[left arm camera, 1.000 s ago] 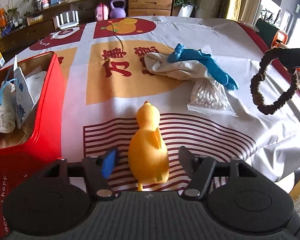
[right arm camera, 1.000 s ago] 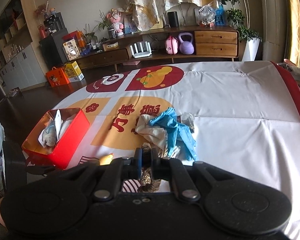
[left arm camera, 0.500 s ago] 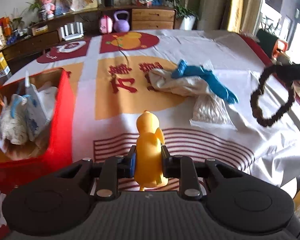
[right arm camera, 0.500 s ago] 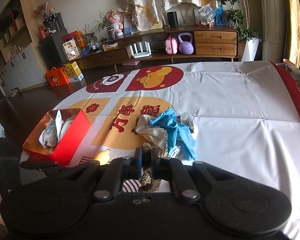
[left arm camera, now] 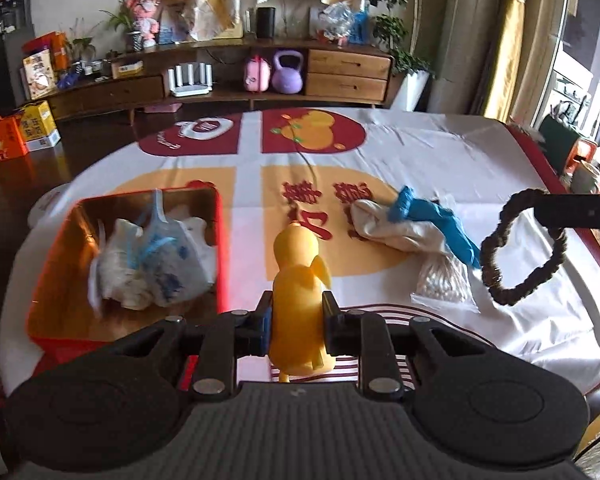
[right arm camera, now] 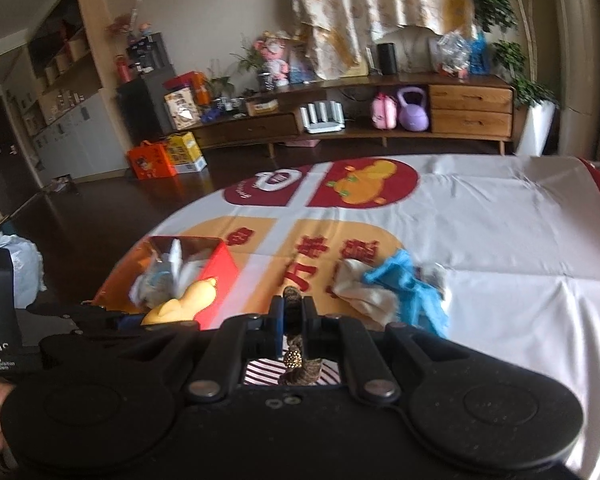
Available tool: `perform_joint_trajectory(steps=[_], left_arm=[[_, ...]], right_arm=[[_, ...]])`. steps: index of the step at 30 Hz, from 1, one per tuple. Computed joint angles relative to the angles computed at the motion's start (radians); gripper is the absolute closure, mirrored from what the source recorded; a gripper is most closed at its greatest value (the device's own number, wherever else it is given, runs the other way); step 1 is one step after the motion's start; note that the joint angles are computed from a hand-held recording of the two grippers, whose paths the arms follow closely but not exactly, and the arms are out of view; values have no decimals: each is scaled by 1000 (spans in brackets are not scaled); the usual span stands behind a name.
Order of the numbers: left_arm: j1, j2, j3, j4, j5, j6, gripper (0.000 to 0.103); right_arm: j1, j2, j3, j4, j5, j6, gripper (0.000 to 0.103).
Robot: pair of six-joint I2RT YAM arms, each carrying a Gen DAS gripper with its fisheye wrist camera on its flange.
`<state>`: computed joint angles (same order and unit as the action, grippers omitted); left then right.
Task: Organize soft objects
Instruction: 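Lift and carry the duck and hair tie toward the tin with both grippers, then lower into the tin and open both grippers to release duck and hair tie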
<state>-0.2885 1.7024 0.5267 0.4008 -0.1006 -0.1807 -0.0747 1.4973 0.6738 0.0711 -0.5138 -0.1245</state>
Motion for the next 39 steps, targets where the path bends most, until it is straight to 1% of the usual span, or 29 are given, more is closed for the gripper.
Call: perform_joint_trajectory(steps=[3,7,11,18,24,29,35,39], left_arm=[[33,-54,-14,-35,7,13,80],[86,-111,-38,-55,21,45,80],[164,-157,-50,-75,62,76,80],[298,-176,-41,-90,122,139,80],[415,-120,-6,-82,169,193,80],[493,-31,48,-60,200,227,80],[539,92,132,-36,209,256,80],[539,176,183,-17,198,279,80]], right_arm=[[65,-11,6,5,18,23,95],[143,-12,29,11,39,51,95],[224,10,64,21,69,79,95],[351,80,138,44,115,125,95],[432,166,210,54,147,150,95],[480,245,270,57,158,160,95],[532,354,355,43,187,146,95],[562,431,405,42,209,135,95]])
